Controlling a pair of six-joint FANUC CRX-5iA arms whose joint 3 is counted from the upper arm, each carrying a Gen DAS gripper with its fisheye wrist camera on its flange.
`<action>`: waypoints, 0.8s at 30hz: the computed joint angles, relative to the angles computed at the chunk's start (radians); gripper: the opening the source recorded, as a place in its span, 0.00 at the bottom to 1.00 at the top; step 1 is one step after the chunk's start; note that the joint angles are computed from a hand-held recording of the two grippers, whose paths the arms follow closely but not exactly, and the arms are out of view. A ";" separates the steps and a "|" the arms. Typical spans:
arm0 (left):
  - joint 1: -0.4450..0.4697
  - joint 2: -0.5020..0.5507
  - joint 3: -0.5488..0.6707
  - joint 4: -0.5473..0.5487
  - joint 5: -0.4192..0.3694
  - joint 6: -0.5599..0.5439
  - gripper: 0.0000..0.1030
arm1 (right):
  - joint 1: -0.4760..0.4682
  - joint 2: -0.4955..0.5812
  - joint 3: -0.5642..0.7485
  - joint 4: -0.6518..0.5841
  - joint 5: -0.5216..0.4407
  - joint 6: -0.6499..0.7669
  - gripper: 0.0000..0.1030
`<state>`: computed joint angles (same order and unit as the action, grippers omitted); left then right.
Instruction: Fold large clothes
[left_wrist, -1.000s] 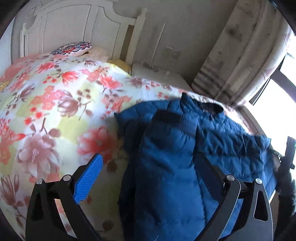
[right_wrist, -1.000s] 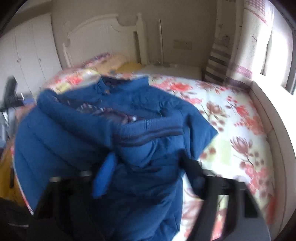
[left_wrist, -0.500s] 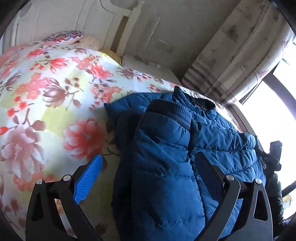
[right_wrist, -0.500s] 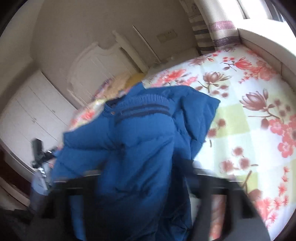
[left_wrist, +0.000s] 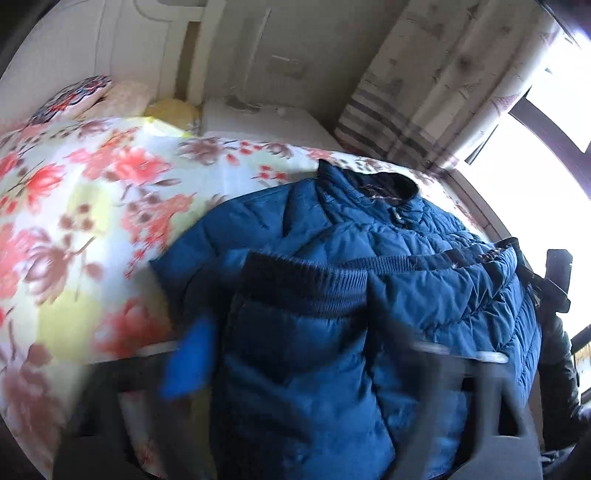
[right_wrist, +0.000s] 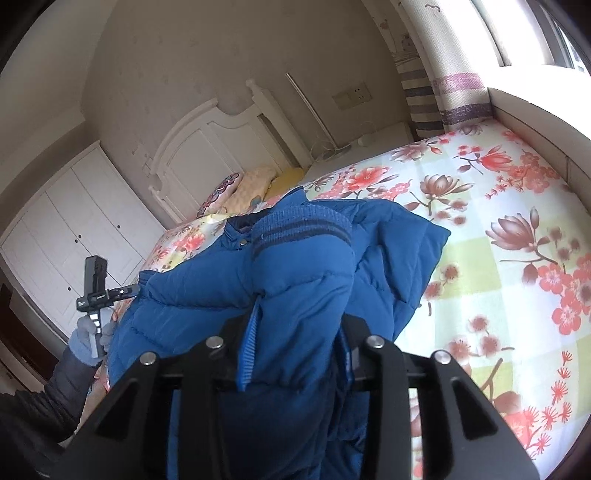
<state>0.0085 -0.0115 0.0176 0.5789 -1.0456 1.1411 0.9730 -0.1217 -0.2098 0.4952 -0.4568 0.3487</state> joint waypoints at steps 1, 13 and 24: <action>-0.010 -0.038 -0.045 0.011 0.070 -0.026 0.25 | 0.000 -0.004 -0.017 0.035 0.013 -0.028 0.32; -0.017 -0.018 0.194 -0.049 0.068 0.169 0.19 | 0.108 0.082 0.270 0.229 -0.328 0.017 0.07; -0.115 0.375 0.565 -0.441 -0.109 0.522 0.20 | -0.122 0.579 0.869 -0.222 -0.637 0.204 0.10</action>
